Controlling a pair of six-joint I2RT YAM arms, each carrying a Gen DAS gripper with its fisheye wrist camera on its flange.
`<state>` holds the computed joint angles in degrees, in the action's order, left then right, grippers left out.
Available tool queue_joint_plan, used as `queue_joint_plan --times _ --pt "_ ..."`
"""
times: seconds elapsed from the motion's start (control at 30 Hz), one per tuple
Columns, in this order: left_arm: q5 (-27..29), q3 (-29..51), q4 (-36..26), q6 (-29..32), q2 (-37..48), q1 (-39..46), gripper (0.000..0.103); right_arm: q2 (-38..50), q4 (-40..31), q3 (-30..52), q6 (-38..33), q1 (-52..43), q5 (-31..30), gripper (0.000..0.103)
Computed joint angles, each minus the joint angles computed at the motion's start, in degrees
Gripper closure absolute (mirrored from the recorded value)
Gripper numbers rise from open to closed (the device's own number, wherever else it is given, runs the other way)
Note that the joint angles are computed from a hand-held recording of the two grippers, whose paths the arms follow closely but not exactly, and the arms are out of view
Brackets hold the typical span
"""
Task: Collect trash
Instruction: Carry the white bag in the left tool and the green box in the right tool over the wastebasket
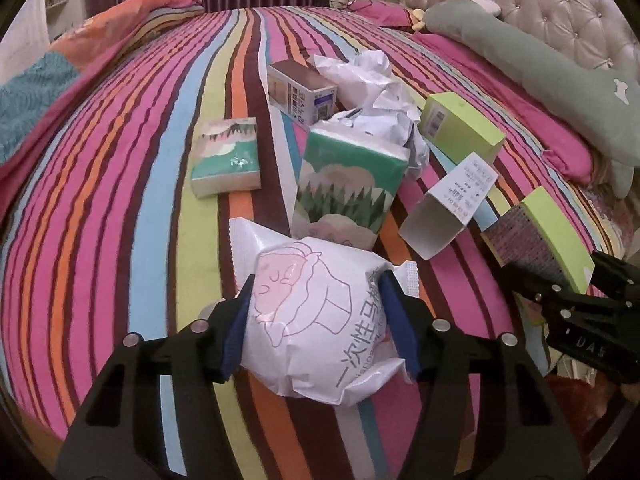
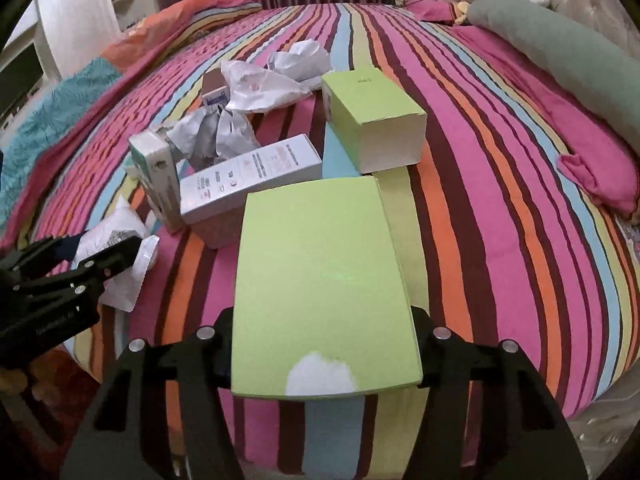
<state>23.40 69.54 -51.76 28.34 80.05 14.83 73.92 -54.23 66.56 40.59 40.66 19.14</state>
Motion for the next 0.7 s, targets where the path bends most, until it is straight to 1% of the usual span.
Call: queue_joint_plan --times 0.23,0.37,0.53,0.7 --pt "5.0 2.6 -5.7 2.7 -2.4 4.6 0.044 -1.8 -2.9 1.9 3.3 3.4 1.3 0.047" --pt "8.0 4.3 -10.3 5.7 -3.5 7.9 0.044 -3.6 -5.2 2.6 6.3 5.8 2.3 0.047" --pt "12.1 4.9 -16.4 12.2 -6.2 12.9 0.044 -5.5 -8.8 3.4 10.6 10.6 4.8 0.047" --pt "13.5 4.9 -22.9 19.2 -7.8 17.8 0.044 -6.6 -12.3 3.8 16.0 16.5 7.3 0.047"
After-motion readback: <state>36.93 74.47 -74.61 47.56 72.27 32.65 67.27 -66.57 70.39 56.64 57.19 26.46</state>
